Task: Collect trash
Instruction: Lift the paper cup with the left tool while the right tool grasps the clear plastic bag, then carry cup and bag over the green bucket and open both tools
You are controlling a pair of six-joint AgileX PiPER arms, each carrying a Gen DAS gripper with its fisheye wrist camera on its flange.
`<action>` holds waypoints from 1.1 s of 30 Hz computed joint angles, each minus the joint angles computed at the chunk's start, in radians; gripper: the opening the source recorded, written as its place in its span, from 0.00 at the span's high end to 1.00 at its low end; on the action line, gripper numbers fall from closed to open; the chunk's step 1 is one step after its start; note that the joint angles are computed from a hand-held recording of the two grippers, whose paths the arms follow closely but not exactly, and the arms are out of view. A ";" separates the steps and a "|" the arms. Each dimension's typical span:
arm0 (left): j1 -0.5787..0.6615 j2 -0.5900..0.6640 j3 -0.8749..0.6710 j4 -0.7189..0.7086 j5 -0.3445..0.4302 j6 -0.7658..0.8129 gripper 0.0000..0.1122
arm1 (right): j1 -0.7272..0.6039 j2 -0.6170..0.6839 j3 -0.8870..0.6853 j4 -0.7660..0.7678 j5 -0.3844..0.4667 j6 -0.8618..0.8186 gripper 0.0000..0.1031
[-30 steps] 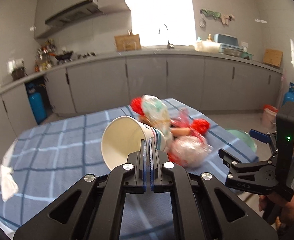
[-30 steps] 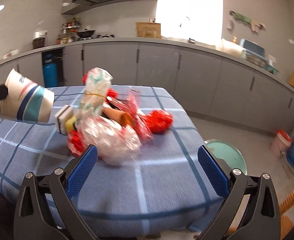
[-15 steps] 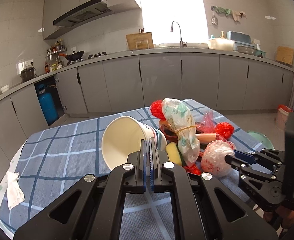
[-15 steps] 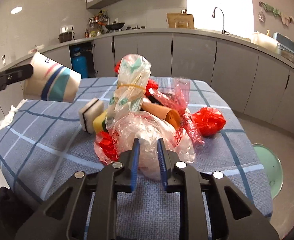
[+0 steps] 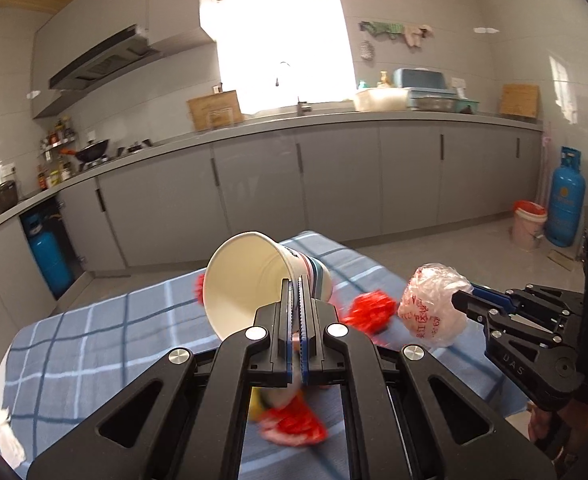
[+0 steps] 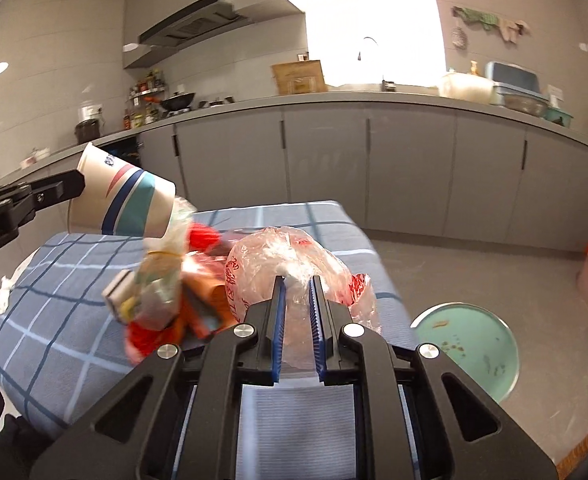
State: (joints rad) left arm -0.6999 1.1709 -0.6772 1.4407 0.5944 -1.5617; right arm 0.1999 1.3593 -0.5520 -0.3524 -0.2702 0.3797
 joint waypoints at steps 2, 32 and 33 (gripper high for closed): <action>-0.009 0.070 -0.051 0.033 -0.029 -0.022 0.97 | -0.097 0.028 -0.014 -0.119 -0.018 0.099 0.87; -0.026 0.993 -0.938 -0.704 -0.309 0.777 0.96 | -0.617 0.718 -0.473 -0.583 -0.148 0.425 0.68; -0.023 1.007 -0.953 -0.724 -0.313 0.797 0.91 | -0.618 0.725 -0.478 -0.571 -0.149 0.417 0.61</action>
State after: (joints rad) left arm -0.7230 2.1779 -1.6305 0.7170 0.2816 -0.7650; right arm -0.4177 2.0839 -1.0298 -0.9237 -0.4194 0.7971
